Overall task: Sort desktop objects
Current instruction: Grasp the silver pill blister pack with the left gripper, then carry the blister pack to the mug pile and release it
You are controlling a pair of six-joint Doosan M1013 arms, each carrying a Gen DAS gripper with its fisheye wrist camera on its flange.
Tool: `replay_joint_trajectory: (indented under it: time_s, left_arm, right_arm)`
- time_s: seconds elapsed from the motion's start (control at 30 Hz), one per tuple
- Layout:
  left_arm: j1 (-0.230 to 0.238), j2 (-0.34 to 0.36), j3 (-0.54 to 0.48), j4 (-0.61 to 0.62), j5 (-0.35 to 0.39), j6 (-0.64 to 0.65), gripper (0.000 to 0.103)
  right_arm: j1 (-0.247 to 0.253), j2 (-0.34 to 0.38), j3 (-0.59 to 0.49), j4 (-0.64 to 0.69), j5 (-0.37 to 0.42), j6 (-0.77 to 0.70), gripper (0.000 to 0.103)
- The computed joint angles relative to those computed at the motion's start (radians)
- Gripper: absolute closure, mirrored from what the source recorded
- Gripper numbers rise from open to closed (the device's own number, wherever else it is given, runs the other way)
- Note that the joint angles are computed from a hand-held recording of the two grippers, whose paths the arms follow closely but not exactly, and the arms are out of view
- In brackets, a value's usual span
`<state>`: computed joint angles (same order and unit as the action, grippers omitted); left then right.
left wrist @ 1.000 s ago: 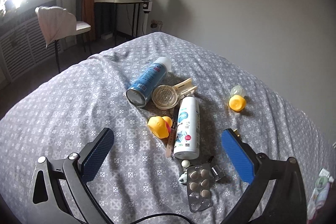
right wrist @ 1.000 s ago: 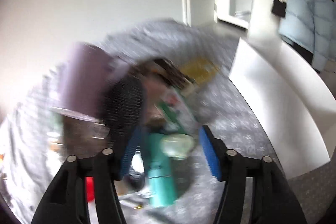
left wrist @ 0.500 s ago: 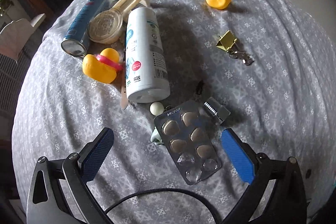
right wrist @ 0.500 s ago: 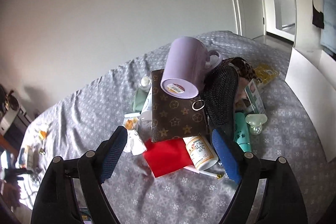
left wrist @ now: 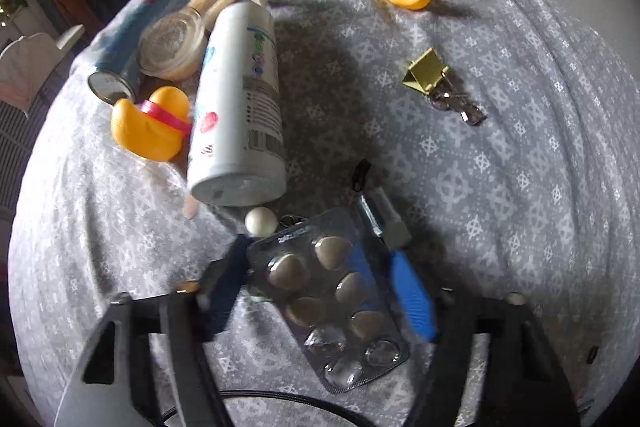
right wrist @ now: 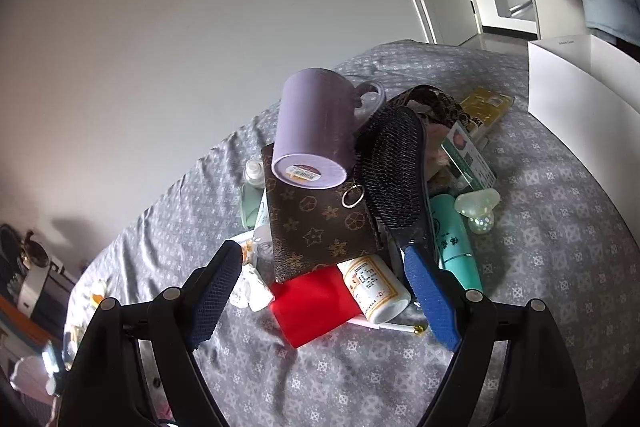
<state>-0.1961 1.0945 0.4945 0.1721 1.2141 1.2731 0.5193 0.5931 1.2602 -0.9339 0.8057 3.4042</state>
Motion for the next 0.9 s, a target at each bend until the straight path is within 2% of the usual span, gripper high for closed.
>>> replay_joint_trajectory:
  time_s: [0.03, 0.1, 0.23, 0.33, 0.4, 0.5, 0.63, 0.77, 0.9]
  left_arm:
    - [0.000, -0.010, 0.019, 0.001, -0.015, -0.003, 0.056]
    - [0.003, -0.028, 0.049, -0.005, -0.037, -0.018, 0.060]
    - [0.006, -0.063, 0.103, -0.007, -0.109, -0.025, 0.061]
    - [-0.002, -0.127, 0.205, 0.023, -0.230, -0.017, 0.061]
    - [0.002, -0.155, 0.232, 0.007, -0.294, 0.022, 0.061]
    - [0.006, -0.187, 0.265, 0.000, -0.348, 0.068, 0.061]
    - [-0.007, -0.226, 0.302, -0.085, -0.377, 0.150, 0.061]
    - [-0.054, -0.254, 0.309, -0.171, -0.390, 0.272, 0.061]
    - [-0.105, -0.239, 0.239, -0.316, -0.340, 0.397, 0.061]
  right_arm:
    - [0.001, 0.001, -0.002, 0.000, 0.000, -0.007, 0.020]
    - [0.002, -0.001, 0.003, -0.012, -0.007, 0.003, 0.020]
    - [0.003, -0.014, 0.027, -0.049, -0.012, 0.071, 0.020]
    - [0.006, -0.028, 0.052, -0.090, -0.017, 0.145, 0.020]
    - [0.007, -0.036, 0.069, -0.119, -0.024, 0.196, 0.020]
    - [0.006, -0.046, 0.090, -0.152, -0.036, 0.260, 0.020]
    - [0.009, -0.054, 0.109, -0.210, -0.046, 0.336, 0.020]
    - [0.014, -0.056, 0.114, -0.251, -0.038, 0.376, 0.020]
    - [0.020, -0.061, 0.125, -0.296, -0.034, 0.413, 0.019]
